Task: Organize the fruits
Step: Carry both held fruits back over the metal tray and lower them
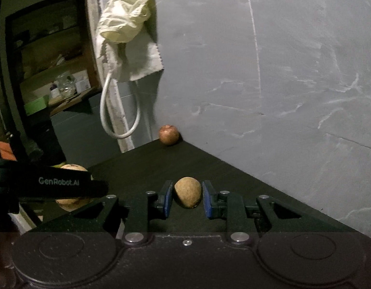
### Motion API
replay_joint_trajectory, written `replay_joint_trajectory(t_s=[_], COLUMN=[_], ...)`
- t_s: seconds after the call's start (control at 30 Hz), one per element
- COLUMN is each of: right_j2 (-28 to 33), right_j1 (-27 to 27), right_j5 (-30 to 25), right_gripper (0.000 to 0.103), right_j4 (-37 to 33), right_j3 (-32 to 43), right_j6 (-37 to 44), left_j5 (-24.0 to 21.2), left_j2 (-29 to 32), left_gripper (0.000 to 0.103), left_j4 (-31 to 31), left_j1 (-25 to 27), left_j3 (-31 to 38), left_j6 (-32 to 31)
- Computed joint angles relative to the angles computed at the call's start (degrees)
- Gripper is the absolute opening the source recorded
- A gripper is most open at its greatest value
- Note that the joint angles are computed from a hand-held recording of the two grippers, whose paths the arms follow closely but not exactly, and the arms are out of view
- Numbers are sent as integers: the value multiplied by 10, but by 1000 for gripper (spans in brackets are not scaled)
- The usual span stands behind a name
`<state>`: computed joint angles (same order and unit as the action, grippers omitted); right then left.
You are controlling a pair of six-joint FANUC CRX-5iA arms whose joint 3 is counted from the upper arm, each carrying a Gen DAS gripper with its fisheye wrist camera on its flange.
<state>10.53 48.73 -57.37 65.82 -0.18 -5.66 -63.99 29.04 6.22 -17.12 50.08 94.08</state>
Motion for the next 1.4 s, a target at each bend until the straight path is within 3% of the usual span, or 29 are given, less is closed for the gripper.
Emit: replay_joint_trajectory(t_s=[0.3,0.63,1.0,1.4], right_j2=[-30,-59,-81,-88], right_j1=[15,30,58,71], right_j5=[40,91,132,136], right_gripper=[28,28,28,28], right_j4=[-8,-29,-67,-151], right_j3=[-44,-80,-102,-96], right_j6=[34,86,154,234], left_j5=[75,92,66,37], left_j2=[-104,-178,-183,-162], left_gripper=[53,53,53,53], left_j4=[1,-6,7,32], left_j1=[18,41,57,57], left_j3=[-163,-268,-282,-267], left_j6=[6,36,11,-24])
